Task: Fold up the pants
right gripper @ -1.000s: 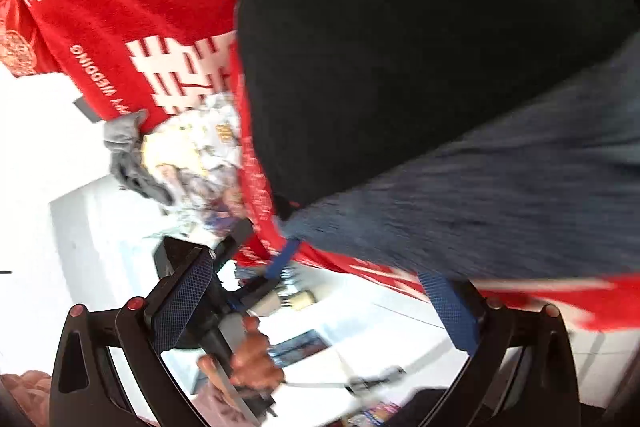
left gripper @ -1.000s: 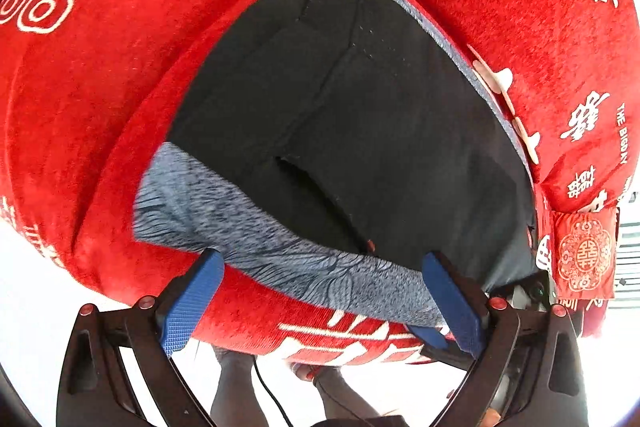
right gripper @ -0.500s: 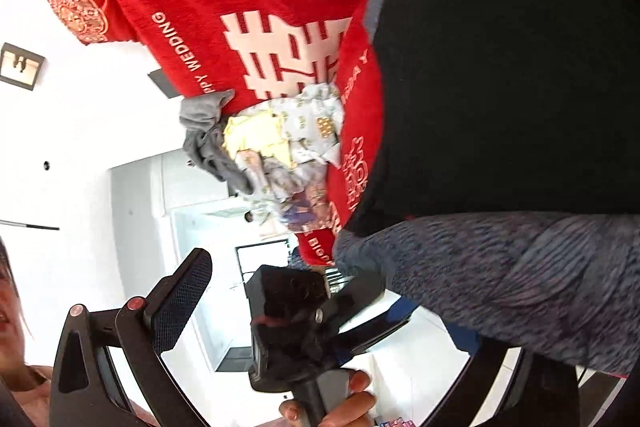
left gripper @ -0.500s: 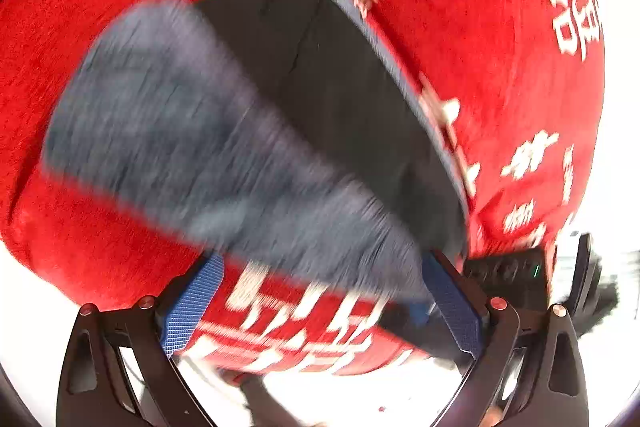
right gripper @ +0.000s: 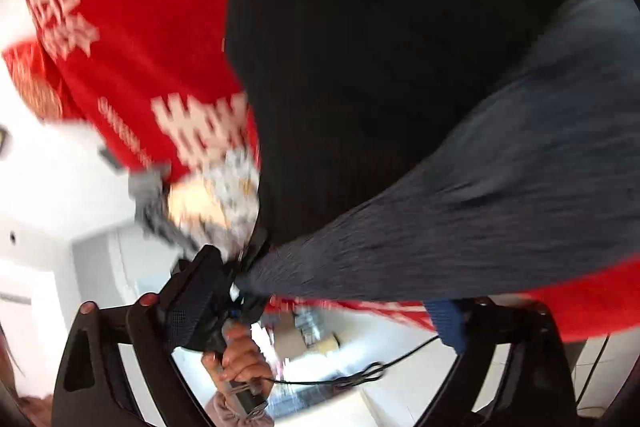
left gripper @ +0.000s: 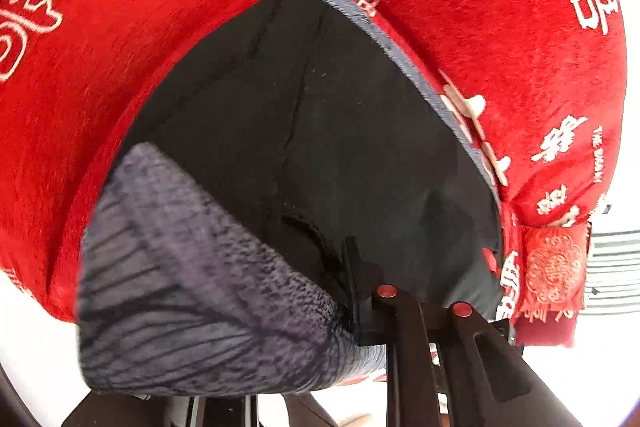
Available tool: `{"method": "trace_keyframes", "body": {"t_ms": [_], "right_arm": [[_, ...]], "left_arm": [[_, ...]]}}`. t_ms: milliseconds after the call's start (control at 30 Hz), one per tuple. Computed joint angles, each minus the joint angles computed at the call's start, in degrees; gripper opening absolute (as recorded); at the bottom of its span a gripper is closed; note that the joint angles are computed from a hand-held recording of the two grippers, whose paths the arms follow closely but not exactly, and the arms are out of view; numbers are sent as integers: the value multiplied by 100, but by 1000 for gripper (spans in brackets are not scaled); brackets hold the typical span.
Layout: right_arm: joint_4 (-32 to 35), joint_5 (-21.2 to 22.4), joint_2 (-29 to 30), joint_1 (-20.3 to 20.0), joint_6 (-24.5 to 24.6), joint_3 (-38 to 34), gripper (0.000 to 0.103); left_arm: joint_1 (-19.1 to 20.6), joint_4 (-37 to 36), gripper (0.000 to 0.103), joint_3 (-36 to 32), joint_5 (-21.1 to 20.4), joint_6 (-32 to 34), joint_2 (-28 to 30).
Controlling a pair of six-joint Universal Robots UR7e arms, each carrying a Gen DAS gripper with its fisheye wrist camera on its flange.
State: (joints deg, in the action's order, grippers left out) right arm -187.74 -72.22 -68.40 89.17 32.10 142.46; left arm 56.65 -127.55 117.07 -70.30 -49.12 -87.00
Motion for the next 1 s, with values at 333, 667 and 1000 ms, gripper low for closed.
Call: {"method": "trace_keyframes", "body": {"t_ms": [333,667,1000], "right_arm": [[1131,-1412,-1585,128,371,-53,8],[3994,-1616,-605,738,-1394,-3329,8],[6221,-2188,1689,163,-2182,-6385,29]], "left_arm": [[-291,1050,22,-276,367,-105,18],[-312,525,27,-1670,1262,539,1155],[598,1062,84,-3399,2531,-165,3109]]}}
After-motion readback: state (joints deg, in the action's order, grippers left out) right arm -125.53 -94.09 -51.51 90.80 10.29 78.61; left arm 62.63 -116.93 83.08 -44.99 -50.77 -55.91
